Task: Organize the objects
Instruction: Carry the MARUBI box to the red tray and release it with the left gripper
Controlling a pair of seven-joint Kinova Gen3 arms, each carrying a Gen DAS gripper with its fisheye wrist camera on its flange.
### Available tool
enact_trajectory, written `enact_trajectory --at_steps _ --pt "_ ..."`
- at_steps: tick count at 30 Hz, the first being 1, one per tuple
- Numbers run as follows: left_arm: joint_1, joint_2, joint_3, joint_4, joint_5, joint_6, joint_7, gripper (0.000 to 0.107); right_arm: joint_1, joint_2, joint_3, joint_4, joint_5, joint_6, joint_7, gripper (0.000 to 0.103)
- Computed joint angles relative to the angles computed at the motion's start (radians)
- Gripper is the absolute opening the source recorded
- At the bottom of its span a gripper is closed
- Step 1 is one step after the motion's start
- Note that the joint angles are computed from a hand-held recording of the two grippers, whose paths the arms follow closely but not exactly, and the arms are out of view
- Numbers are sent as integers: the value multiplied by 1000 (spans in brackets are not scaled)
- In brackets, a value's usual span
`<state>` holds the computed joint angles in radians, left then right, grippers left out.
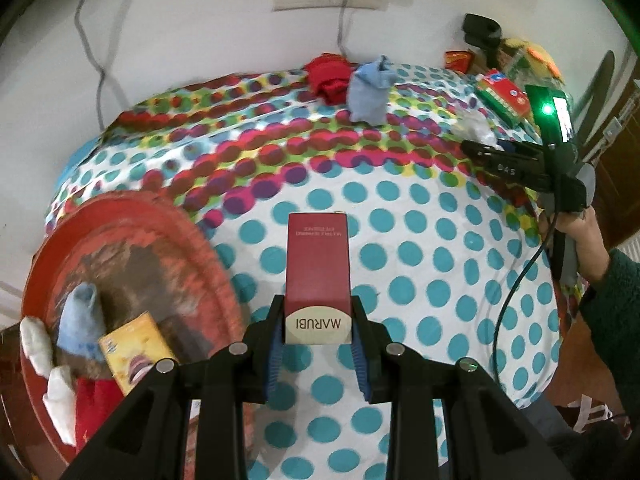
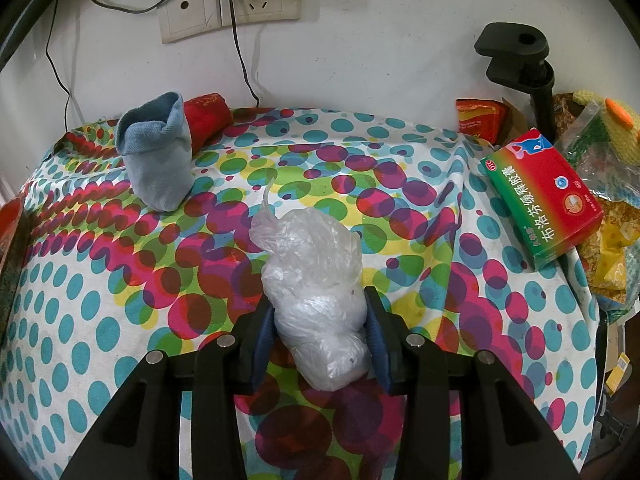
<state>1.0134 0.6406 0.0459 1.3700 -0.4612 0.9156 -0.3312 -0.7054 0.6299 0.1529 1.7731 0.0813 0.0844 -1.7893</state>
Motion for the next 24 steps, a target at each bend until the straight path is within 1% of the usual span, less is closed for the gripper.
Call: enact_trajectory --at_steps 3,7,11,16,24 --pt "9 -30 -9 53 -4 -22 41 30 -2 1 2 -2 -1 2 0 40" --pt "17 -53 -6 92 -17 -16 81 30 -2 0 3 -2 -1 3 0 40" --pt "18 -87 -1 149 -36 -36 132 30 -7 0 7 -2 -1 4 -4 40" --pt "15 -120 10 205 -56 -34 191 30 -5 1 9 -3 1 5 -5 42" --pt "5 -178 29 307 -91 -35 293 30 -7 0 12 -3 4 7 -7 43"
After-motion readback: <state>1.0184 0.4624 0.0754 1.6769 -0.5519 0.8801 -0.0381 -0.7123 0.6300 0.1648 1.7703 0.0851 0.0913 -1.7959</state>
